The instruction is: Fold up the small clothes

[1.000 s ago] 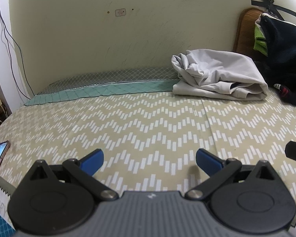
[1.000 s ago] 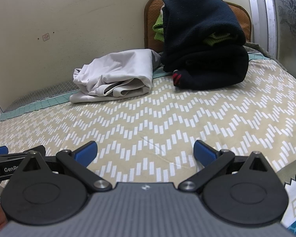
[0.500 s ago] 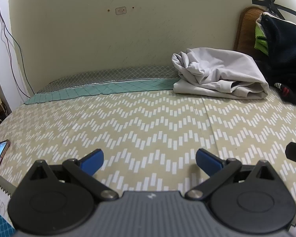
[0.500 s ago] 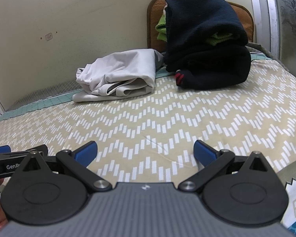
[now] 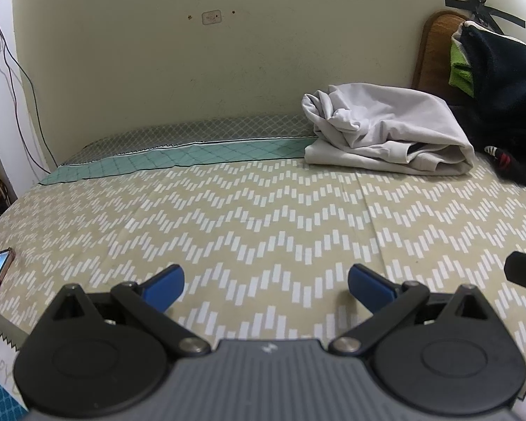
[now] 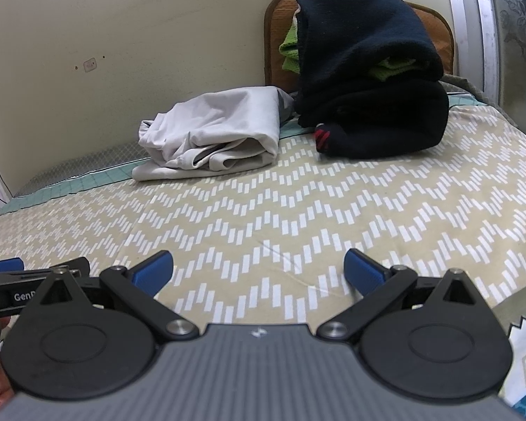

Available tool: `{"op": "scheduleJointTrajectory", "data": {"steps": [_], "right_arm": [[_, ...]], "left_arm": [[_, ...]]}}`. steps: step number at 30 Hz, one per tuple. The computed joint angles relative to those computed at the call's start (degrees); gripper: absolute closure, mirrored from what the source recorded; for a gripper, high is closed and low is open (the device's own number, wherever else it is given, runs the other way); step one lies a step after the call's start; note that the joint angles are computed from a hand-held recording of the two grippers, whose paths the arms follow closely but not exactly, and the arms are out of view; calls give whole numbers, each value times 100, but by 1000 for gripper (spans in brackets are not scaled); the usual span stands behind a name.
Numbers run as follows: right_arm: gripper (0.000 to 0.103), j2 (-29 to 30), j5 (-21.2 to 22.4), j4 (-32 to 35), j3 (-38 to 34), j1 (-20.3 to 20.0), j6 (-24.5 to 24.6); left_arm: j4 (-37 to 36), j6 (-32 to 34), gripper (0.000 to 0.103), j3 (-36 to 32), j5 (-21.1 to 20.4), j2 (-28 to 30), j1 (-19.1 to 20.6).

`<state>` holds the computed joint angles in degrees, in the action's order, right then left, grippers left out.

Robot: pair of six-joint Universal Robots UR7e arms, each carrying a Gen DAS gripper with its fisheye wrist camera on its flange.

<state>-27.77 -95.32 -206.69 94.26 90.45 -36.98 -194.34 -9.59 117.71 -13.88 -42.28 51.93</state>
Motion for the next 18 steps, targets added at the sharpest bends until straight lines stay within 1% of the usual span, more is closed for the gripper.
{"op": "scheduleJointTrajectory", "data": {"steps": [7, 12, 15, 18], "right_arm": [[0, -8, 16, 19, 9, 2, -6], [0, -21, 61, 39, 20, -9, 0], [0, -34, 98, 62, 30, -19, -3], [0, -47, 131, 81, 35, -28, 5]], "left_arm": [[259, -275, 0, -4, 18, -42, 6], [240, -245, 0, 3, 14, -53, 12], [95, -126, 0, -9, 18, -20, 5], [-246, 121, 0, -26, 79, 76, -25]]}}
